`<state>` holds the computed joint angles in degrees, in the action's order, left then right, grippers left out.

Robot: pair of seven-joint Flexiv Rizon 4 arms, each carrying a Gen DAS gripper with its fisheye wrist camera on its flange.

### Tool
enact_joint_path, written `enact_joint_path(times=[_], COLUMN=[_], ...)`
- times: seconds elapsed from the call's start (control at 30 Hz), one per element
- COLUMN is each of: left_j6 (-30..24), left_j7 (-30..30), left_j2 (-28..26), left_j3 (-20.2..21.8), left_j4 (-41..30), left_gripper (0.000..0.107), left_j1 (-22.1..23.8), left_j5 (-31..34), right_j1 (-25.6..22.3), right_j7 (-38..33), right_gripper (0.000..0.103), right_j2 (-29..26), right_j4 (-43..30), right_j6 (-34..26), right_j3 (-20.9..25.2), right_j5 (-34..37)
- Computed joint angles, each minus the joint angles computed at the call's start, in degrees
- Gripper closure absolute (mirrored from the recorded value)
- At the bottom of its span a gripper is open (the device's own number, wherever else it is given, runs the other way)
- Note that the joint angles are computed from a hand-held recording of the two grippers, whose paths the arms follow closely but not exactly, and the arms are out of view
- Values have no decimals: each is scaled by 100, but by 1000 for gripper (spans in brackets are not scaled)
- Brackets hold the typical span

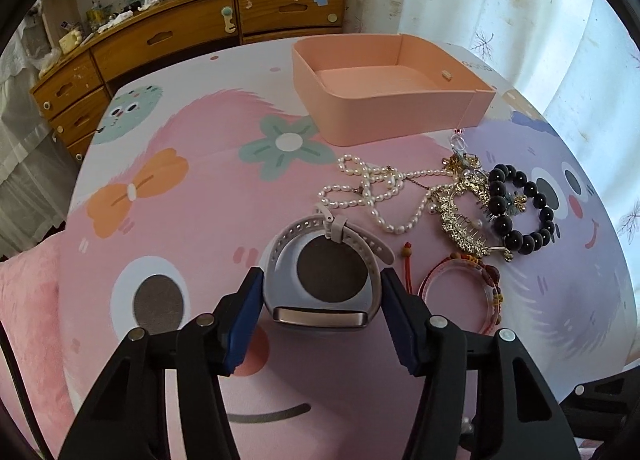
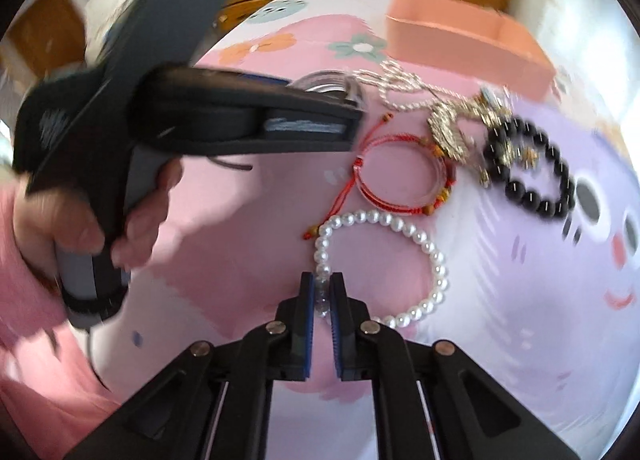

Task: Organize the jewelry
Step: 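Grasp the white-band watch with the left tool while the right tool grasps the pearl bracelet, then lower the watch into the pink box with the left tool while the right tool drops the pearl bracelet in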

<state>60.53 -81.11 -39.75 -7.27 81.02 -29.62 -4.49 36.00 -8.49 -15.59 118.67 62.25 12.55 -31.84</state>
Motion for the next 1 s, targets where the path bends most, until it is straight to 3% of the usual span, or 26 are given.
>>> enact_joint_path(times=[0.17,0.27,0.53,0.7,1.0], left_j6=[53,-313,-1106,-1523,-1954], left_j7=[95,158,189,178,-200], left_j2=[247,340,315,24,-971], left_j3=[-67,-21,-97,-52,94], left_j4=[158,-27,-879,-1719,-3532], left_gripper=[50,50,50,50,50], left_j1=[100,84,103,-33,-345], left_j5=[-68,-31,-147,-110,-115], right_j1=[-81,-197,-689,-1162,-1822], right_j7=[971,1440,2748,2550,2386], right_gripper=[96,96,96,96,96], right_j2=[259,462,881,1040,1021], right_j4=[442,615,583,326,3], right_j6=[965,1328,1615,1421,1448], right_j3=[-331,-476,-685,-571,-679], right_j5=[-496,-957,-2710,-3080,-3837])
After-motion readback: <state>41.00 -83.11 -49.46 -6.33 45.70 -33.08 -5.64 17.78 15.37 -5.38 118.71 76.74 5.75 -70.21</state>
